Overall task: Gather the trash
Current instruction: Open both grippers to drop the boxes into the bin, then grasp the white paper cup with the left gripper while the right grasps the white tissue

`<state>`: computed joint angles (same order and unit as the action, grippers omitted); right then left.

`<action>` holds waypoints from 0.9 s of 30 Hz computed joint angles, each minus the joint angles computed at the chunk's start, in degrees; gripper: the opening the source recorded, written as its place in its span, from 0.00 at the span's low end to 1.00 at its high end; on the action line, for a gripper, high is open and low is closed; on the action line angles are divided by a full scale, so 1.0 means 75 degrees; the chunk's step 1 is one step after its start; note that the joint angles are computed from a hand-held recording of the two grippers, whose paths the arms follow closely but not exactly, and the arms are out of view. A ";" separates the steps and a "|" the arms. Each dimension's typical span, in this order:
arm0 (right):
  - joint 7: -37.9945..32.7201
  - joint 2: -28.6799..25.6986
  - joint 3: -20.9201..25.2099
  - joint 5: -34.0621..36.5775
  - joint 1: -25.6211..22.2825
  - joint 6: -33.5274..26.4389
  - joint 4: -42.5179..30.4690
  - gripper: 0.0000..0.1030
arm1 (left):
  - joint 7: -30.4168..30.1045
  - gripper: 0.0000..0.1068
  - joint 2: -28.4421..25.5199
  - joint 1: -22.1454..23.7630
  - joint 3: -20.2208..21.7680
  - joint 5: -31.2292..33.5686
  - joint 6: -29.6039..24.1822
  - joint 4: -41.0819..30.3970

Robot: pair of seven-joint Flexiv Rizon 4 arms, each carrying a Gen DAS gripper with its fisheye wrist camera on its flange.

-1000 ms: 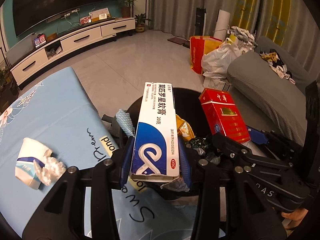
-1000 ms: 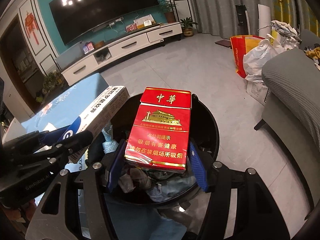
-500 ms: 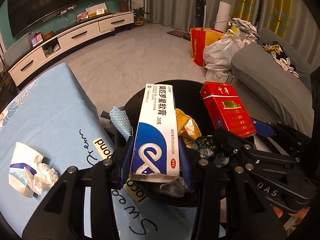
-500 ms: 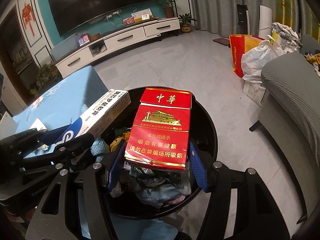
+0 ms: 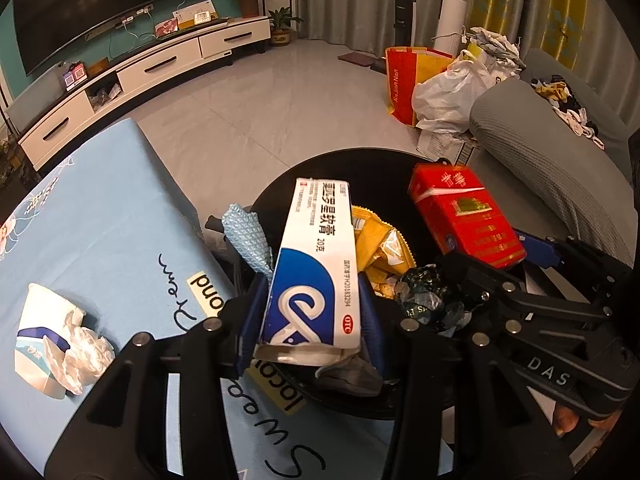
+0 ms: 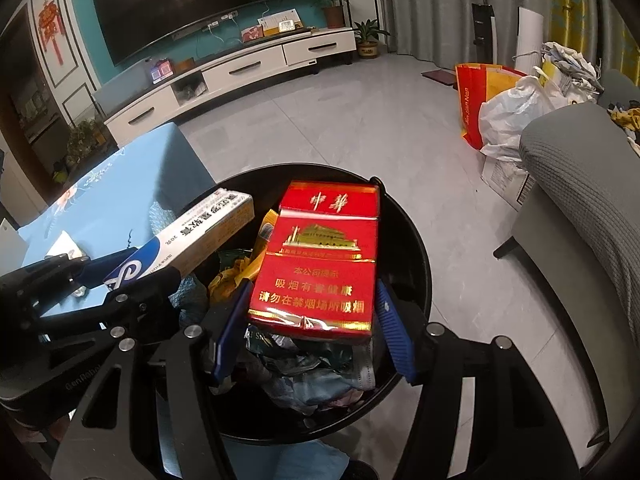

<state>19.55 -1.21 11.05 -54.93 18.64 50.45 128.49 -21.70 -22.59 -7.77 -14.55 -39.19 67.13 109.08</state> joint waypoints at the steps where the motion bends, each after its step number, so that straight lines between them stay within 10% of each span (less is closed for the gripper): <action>1: -0.0014 -0.0008 0.0005 0.0024 0.0007 -0.0013 -0.0017 0.59 | 0.0035 0.42 0.0002 0.0006 -0.0017 -0.0030 0.0043 0.0020; 27: 0.0780 0.0927 0.0614 0.0132 0.0286 -0.0865 0.0031 0.81 | 0.1542 0.90 0.1162 -0.0047 0.0285 -0.2474 0.0125 0.0850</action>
